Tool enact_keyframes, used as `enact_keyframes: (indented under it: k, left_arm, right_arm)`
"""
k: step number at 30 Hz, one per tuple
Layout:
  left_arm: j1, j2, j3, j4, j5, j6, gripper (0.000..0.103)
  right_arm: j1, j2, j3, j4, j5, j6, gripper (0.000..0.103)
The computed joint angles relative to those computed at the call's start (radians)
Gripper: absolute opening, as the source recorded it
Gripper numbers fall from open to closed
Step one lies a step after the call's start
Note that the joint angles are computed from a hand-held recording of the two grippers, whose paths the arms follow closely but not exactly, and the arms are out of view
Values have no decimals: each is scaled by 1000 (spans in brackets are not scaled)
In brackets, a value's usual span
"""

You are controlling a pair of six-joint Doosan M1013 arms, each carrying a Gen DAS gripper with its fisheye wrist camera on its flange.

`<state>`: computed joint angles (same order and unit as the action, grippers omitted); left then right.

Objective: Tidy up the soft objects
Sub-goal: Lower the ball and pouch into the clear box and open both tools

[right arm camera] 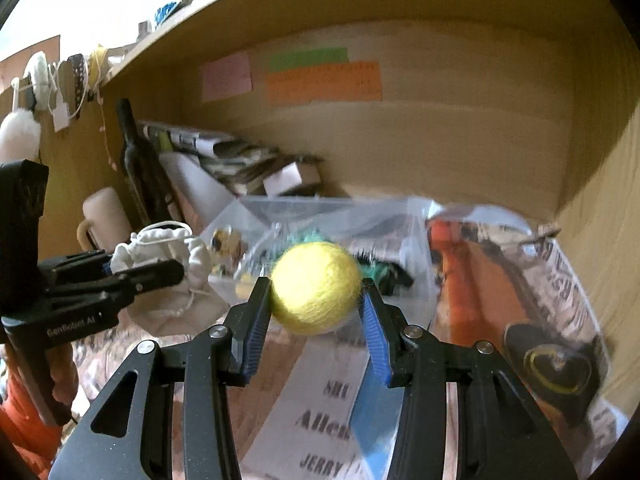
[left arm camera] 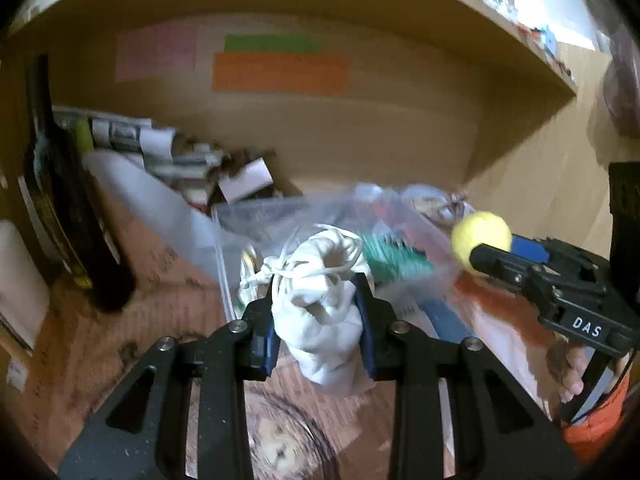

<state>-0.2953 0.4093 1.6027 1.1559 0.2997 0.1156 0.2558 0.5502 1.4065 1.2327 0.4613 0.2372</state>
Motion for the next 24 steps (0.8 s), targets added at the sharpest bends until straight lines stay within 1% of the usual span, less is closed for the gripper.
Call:
enact_keyframes:
  k: [4, 6, 9, 12, 14, 17, 20, 24]
  left_arm:
    - [7, 5, -27, 121, 32, -100, 32]
    - [13, 8, -37, 158, 39, -131, 32]
    - [18, 21, -63, 183, 59, -145, 33]
    - [22, 44, -95, 175, 81, -125, 33]
    - [23, 60, -115, 146, 100, -89, 33]
    - [29, 88, -149, 53, 109, 16, 33]
    - [34, 119, -186, -69, 125, 147, 33]
    - [48, 158, -230, -230, 137, 303, 33]
  right_arm:
    - [1, 10, -28, 41, -10, -38, 41]
    - [4, 18, -44, 43, -24, -40, 41]
    - [6, 33, -71, 14, -37, -8, 41]
    - [10, 51, -99, -34, -54, 40, 41]
    - [13, 63, -118, -75, -60, 83, 41]
    - [23, 84, -147, -152, -77, 156, 41]
    - [32, 107, -177, -240, -89, 236, 41]
    - [44, 144, -223, -385, -78, 371, 41]
